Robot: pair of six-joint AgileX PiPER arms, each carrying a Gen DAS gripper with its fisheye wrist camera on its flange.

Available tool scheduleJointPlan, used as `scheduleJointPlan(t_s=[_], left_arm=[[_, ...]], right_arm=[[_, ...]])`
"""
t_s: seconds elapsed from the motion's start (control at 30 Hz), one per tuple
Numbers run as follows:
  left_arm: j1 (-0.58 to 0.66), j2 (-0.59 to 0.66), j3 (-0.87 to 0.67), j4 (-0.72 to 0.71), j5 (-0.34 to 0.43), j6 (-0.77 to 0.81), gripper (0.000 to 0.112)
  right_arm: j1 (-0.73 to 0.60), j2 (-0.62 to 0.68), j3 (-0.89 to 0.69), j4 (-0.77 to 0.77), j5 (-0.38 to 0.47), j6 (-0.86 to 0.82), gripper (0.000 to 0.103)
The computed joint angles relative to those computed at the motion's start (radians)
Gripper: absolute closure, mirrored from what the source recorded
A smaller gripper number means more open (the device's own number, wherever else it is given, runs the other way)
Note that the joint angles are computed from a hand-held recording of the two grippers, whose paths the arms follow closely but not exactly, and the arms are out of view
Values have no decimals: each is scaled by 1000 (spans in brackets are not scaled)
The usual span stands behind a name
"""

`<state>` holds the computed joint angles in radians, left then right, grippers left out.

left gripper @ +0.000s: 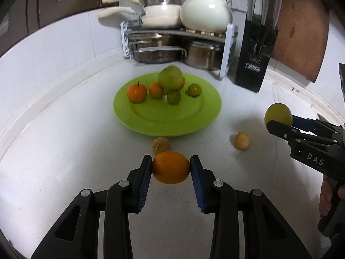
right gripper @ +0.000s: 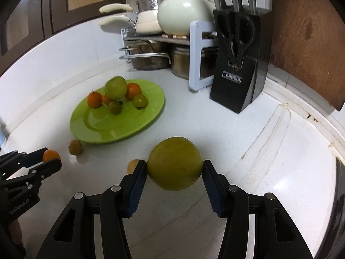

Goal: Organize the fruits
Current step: 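Carry the orange in the left tool while the right tool carries the pomelo over the plate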

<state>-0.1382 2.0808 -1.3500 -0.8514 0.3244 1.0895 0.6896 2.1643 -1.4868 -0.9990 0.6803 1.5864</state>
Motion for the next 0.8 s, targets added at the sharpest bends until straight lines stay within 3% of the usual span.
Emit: scheduleJointPlan(t_s=[0.2, 0.43, 0.8], left_arm=[[27, -71, 58, -190, 18, 192, 76], [56, -132, 80, -304, 52, 315, 76], [102, -128, 5, -311, 123, 315, 76]], right_arm=[[37, -49, 11, -30, 15, 22, 50], [63, -76, -8, -37, -1, 10, 50], [75, -50, -115, -12, -15, -68, 50]])
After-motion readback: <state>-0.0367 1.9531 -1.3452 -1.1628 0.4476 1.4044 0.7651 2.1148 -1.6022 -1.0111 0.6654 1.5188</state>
